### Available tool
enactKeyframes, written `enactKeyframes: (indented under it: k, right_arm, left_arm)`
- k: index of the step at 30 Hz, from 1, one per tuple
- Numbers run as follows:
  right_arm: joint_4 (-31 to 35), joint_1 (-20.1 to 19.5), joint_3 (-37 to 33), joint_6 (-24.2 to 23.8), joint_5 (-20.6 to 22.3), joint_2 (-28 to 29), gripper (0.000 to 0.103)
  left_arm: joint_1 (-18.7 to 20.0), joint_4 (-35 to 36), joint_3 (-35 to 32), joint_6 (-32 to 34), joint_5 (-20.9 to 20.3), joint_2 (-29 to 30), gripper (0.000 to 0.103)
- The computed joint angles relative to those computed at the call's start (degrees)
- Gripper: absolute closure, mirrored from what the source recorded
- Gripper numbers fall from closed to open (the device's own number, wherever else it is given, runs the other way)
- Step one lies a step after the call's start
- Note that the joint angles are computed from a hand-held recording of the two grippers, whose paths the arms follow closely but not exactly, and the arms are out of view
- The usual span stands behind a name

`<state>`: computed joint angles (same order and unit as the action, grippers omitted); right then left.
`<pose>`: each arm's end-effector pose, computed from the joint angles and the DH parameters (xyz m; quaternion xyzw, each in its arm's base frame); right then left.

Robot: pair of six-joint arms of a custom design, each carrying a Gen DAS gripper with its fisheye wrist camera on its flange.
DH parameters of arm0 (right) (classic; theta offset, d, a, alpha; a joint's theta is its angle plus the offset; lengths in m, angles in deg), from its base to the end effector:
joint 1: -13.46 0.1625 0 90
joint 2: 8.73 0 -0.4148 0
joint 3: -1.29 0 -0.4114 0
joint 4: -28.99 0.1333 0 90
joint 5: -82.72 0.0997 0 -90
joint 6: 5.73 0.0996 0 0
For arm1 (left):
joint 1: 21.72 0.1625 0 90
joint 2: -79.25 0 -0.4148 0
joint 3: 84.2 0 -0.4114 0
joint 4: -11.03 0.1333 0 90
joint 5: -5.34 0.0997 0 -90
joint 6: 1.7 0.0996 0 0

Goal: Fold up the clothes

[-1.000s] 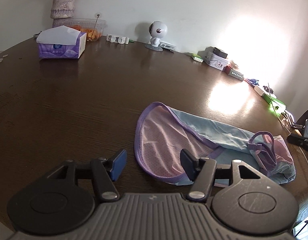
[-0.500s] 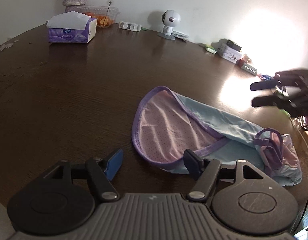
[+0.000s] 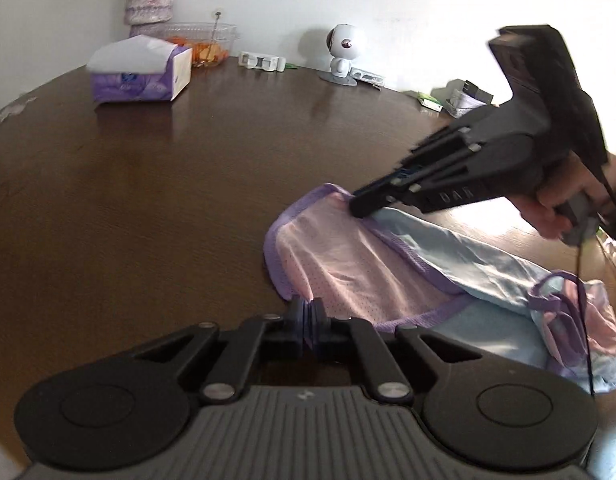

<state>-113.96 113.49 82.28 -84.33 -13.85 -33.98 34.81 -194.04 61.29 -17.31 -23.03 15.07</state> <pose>0.2422 -0.6696 -0.1043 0.6982 -0.7131 -0.0524 0.0336 -0.0098 -0.4155 0.1453 -0.0194 0.8350 -0.4304 0.3423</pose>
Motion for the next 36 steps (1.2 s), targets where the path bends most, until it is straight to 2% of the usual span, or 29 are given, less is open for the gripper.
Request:
enactKeyframes:
  k: [2,6,8,12,15,18,19,20,21,22,25,27,30,32,34,35,36]
  right_arm:
    - [-8.9,-0.5,2.8,0.3,-0.2,-0.5,0.101]
    - [-17.4,-1.6,2.8,8.7,-0.7,-1.3,0.101]
    - [-20.3,-2.4,2.0,13.6,-1.4,-2.3,0.101]
    - [-25.0,-4.6,-0.4,23.6,-1.7,-4.3,0.101]
    - [-28.1,-6.1,-3.0,28.9,-2.0,-4.8,0.101]
    - [-28.7,-6.9,-8.1,32.2,-4.3,-2.7,0.101]
    - [-28.6,-7.2,-10.2,33.2,-5.3,-1.8,0.101]
    - [-28.6,-7.4,-12.3,33.3,-6.7,-0.5,0.100]
    - [-28.6,-7.6,-14.6,33.3,-8.2,1.0,0.098]
    - [-28.5,-7.8,-16.9,33.3,-9.7,2.5,0.096]
    - [-32.9,-8.2,-17.2,30.0,-12.9,3.4,0.089]
    - [-33.1,-8.8,-12.1,28.7,-9.7,-0.1,0.082]
    - [-30.0,-10.8,2.6,24.5,-3.0,-10.9,0.074]
    - [-25.6,-12.2,11.0,22.4,0.7,-17.7,0.074]
    - [-21.9,-14.1,17.8,20.9,3.9,-22.2,0.074]
    - [-21.2,-14.9,20.5,20.2,4.9,-23.7,0.073]
    - [-20.6,-15.8,23.2,19.5,5.9,-25.0,0.073]
  left_arm:
    - [2.5,-0.4,-3.6,6.5,-2.2,0.4,0.100]
    - [6.6,3.3,-14.8,18.9,-9.7,2.2,0.100]
    - [7.9,8.0,-22.4,24.3,-13.4,4.1,0.101]
    - [9.4,13.6,-37.2,36.1,-17.8,11.2,0.100]
    - [10.7,19.4,-48.0,40.6,-21.8,16.9,0.100]
    - [11.7,24.2,-58.0,44.0,-21.7,23.5,0.099]
    - [12.0,24.3,-60.1,44.4,-21.4,25.1,0.095]
    - [12.3,24.4,-62.0,44.7,-21.1,26.6,0.082]
    - [12.6,22.9,-62.7,44.8,-21.1,27.4,0.058]
    - [12.7,20.5,-62.8,44.5,-20.6,28.0,0.051]
    - [12.2,20.9,-59.0,41.1,-19.9,25.3,0.050]
    - [11.9,24.3,-51.1,35.9,-24.8,19.3,0.044]
    - [10.7,27.7,-37.7,30.8,-33.1,10.2,0.040]
    - [9.9,26.6,-29.9,31.0,-37.9,6.1,0.038]
    - [9.5,23.9,-24.9,30.6,-42.7,4.5,0.031]
    - [9.0,23.8,-23.4,30.0,-43.4,4.5,0.030]
    - [8.5,23.2,-22.6,29.8,-42.2,4.9,0.030]
